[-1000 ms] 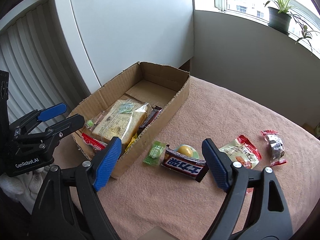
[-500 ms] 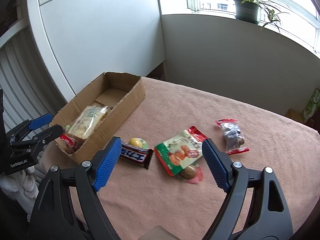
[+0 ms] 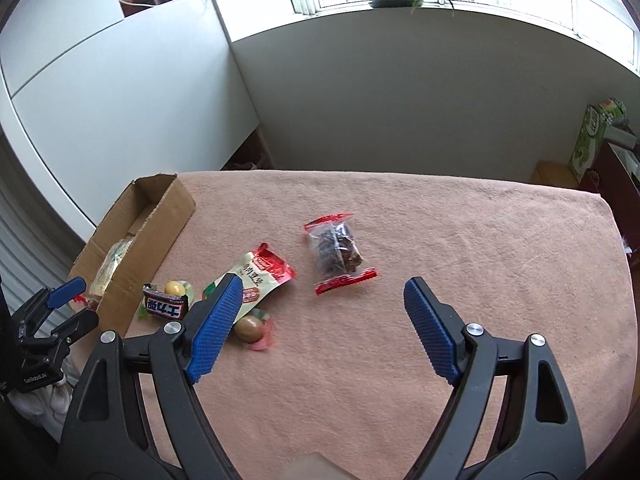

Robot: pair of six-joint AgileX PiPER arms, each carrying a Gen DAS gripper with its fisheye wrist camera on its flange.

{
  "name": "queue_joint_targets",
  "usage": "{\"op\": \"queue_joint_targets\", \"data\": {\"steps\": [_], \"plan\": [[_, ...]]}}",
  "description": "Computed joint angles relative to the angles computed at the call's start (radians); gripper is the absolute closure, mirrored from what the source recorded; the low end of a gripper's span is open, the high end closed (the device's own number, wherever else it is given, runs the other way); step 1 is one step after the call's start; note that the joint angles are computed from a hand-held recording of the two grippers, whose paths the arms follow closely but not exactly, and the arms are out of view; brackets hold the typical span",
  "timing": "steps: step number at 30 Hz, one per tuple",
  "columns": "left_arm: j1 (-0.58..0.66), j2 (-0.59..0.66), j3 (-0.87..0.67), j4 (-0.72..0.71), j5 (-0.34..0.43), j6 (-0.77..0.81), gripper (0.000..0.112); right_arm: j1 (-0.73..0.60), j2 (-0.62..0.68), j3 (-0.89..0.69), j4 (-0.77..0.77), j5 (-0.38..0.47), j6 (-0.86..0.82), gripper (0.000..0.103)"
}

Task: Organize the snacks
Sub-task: 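Move the left tool to the Snickers bar while the right tool reaches the nut bag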

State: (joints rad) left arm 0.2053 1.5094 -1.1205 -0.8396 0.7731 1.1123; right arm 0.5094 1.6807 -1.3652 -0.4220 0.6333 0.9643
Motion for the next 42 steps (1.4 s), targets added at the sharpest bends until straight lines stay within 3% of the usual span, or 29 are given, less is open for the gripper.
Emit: {"op": "queue_joint_targets", "data": {"steps": [5, 11, 17, 21, 36, 42], "plan": [[-0.057, 0.047, -0.058, 0.051, 0.009, -0.07, 0.035, -0.068, -0.044, 0.098, 0.09, -0.096, -0.043, 0.018], [-0.106, 0.194, -0.289, 0.183, 0.175, -0.239, 0.035, -0.083, -0.071, 0.171, 0.116, -0.162, -0.044, 0.018], [-0.176, 0.308, -0.477, 0.325, 0.283, -0.373, 0.036, -0.077, -0.09, 0.204, 0.121, -0.198, -0.027, 0.018], [-0.19, 0.376, -0.56, 0.354, 0.341, -0.435, 0.045, -0.061, -0.11, 0.221, 0.083, -0.195, 0.007, 0.018], [-0.254, 0.429, -0.565, 0.482, 0.362, -0.51, 0.05, -0.05, -0.159, 0.287, 0.032, -0.225, 0.087, 0.018], [-0.252, 0.376, -0.493, 0.483, 0.332, -0.481, 0.05, -0.049, -0.172, 0.303, 0.022, -0.233, 0.105, 0.018]]}}
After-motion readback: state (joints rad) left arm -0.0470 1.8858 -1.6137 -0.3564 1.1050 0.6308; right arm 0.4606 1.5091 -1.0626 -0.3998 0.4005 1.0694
